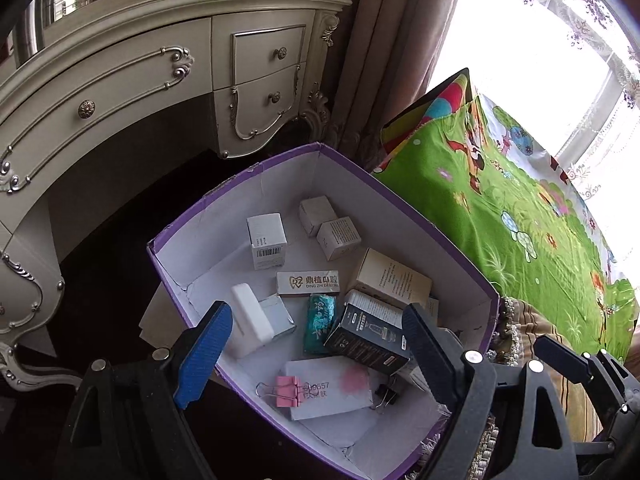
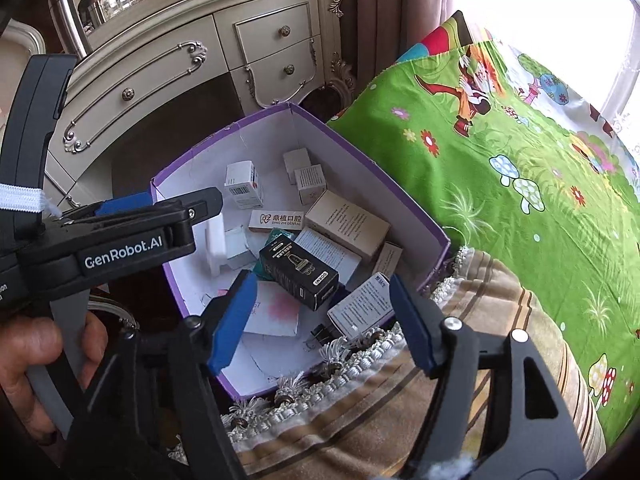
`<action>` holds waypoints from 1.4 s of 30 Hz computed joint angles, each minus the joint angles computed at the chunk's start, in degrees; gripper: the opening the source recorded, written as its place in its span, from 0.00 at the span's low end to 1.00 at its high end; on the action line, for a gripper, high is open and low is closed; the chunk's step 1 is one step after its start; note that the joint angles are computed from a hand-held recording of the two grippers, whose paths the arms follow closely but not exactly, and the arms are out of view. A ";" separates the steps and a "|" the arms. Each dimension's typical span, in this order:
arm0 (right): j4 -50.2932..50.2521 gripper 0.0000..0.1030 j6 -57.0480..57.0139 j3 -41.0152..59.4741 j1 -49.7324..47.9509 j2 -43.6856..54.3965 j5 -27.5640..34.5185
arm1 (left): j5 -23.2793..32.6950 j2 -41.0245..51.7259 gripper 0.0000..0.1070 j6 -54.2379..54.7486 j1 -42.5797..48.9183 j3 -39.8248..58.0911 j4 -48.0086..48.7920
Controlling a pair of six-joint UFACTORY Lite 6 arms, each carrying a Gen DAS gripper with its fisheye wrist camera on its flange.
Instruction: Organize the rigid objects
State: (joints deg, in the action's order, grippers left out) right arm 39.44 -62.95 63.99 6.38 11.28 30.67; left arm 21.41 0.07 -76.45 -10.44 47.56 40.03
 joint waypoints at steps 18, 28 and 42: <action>8.93 0.79 -13.97 -4.50 -14.90 -2.49 5.57 | 23.34 -6.33 0.83 -16.04 -25.81 -0.76 1.12; 9.56 0.79 -15.05 -5.28 -14.85 -2.66 5.31 | 23.19 -6.31 0.83 -16.64 -25.00 -1.11 1.65; 9.56 0.79 -15.29 -5.55 -14.68 -2.71 4.87 | 22.49 -5.39 0.83 -16.91 -24.45 -1.57 1.19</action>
